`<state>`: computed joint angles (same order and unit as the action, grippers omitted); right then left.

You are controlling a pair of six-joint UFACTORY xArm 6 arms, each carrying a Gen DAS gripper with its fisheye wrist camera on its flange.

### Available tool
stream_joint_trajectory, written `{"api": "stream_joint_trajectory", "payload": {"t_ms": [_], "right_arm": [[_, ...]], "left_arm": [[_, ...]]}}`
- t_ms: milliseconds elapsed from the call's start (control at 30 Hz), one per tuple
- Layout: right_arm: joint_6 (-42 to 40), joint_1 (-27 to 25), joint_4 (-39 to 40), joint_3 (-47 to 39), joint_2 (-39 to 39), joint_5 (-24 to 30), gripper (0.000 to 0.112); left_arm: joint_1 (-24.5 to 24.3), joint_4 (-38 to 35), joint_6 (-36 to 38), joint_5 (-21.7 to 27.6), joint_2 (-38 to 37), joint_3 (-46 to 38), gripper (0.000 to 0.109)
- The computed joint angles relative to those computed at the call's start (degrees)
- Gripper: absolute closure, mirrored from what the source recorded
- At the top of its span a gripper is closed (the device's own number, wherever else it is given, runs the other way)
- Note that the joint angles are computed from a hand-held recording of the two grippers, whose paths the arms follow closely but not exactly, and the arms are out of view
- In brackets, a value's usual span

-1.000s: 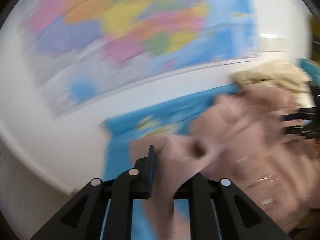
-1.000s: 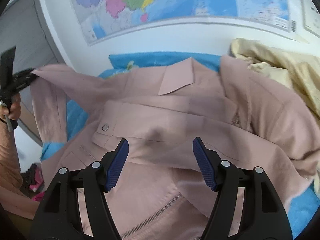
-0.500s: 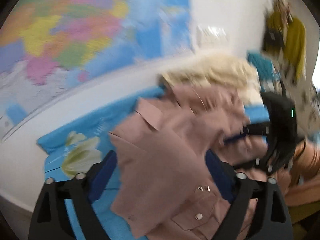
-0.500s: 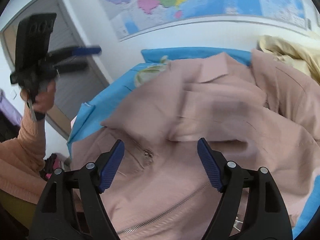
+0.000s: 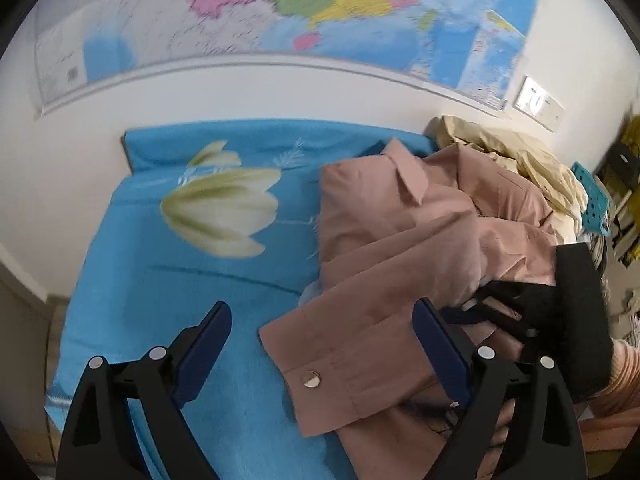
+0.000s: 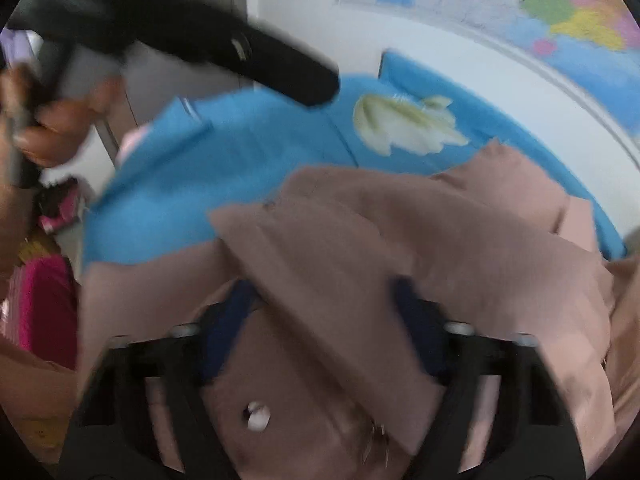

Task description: Fold large clothes

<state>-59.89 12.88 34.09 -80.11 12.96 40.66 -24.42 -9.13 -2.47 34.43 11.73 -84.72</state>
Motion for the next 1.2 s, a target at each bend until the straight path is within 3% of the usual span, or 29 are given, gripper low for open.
{"api": "stream_joint_trajectory", "payload": {"t_ms": [33, 67, 167, 333, 433, 567, 633, 733, 767, 800, 900, 967, 1000, 1033, 1100, 1133, 1200], "right_arm": [[1.22, -0.46, 0.07, -2.00, 1.41, 2.13, 0.109], [1.14, -1.58, 2.22, -3.28, 2.07, 4.69, 0.111], [-1.53, -7.46, 14.00, -4.67, 0.57, 11.29, 0.111], [0.20, -23.63, 33.02, -3.08, -3.93, 21.17, 0.111], [4.45, -31.12, 35.95, -0.87, -4.20, 22.39, 0.109], [12.75, -36.12, 29.04, 3.16, -3.69, 19.21, 0.091], [14.24, -37.74, 27.52, 6.61, -5.47, 16.83, 0.048], [10.28, -39.51, 30.86, 10.60, -9.14, 17.26, 0.039], [9.05, -39.48, 30.99, 11.24, -10.13, 17.73, 0.024], [6.84, -38.70, 30.67, 12.25, -11.45, 18.36, 0.017], [7.15, -33.49, 23.97, 12.92, -12.16, 13.06, 0.016], [9.83, -30.60, 19.59, 11.03, -9.91, 9.72, 0.018], [9.61, -30.43, 19.09, 8.98, -7.91, 10.92, 0.032], [9.35, -30.07, 18.32, 7.60, -6.61, 12.20, 0.064], [7.30, -29.20, 16.12, 3.84, -4.46, 16.53, 0.101], [6.21, -28.64, 15.63, 1.99, -4.39, 16.78, 0.101], [3.29, -28.74, 16.71, -0.91, -5.59, 15.30, 0.103]], "left_arm": [[0.13, -0.29, 0.01, -0.32, -0.36, 0.65, 0.020], [0.23, -0.50, 0.10, -0.82, -0.82, 1.36, 0.020], [0.35, -0.32, 0.51, -3.12, -2.28, 3.55, 0.020], [0.47, -7.43, 7.17, -5.92, -1.75, 3.33, 0.020], [-0.47, -7.32, 8.50, -4.18, 2.01, -0.77, 0.020], [-2.40, -1.54, 6.82, 0.59, 9.64, -9.16, 0.020], [-3.11, 1.46, 6.07, 2.05, 12.45, -11.99, 0.020], [-3.60, 0.94, 7.63, 4.34, 15.45, -15.23, 0.020], [-3.69, 1.05, 7.77, 5.05, 15.92, -15.85, 0.020], [-3.85, 1.13, 8.25, 5.12, 16.14, -16.00, 0.020], [-4.31, 0.73, 10.92, 4.07, 15.86, -15.28, 0.020], [-4.68, 3.00, 10.29, 3.99, 15.87, -15.16, 0.020], [-4.78, 3.34, 10.25, 4.41, 15.87, -15.16, 0.020], [-4.84, 3.61, 10.11, 4.88, 15.99, -15.39, 0.020], [-4.97, 4.98, 9.49, 4.97, 15.88, -15.10, 0.022], [-5.03, 5.75, 9.15, 4.82, 15.70, -14.74, 0.023], [-5.18, 7.57, 8.20, 3.36, 15.02, -13.33, 0.036]]}}
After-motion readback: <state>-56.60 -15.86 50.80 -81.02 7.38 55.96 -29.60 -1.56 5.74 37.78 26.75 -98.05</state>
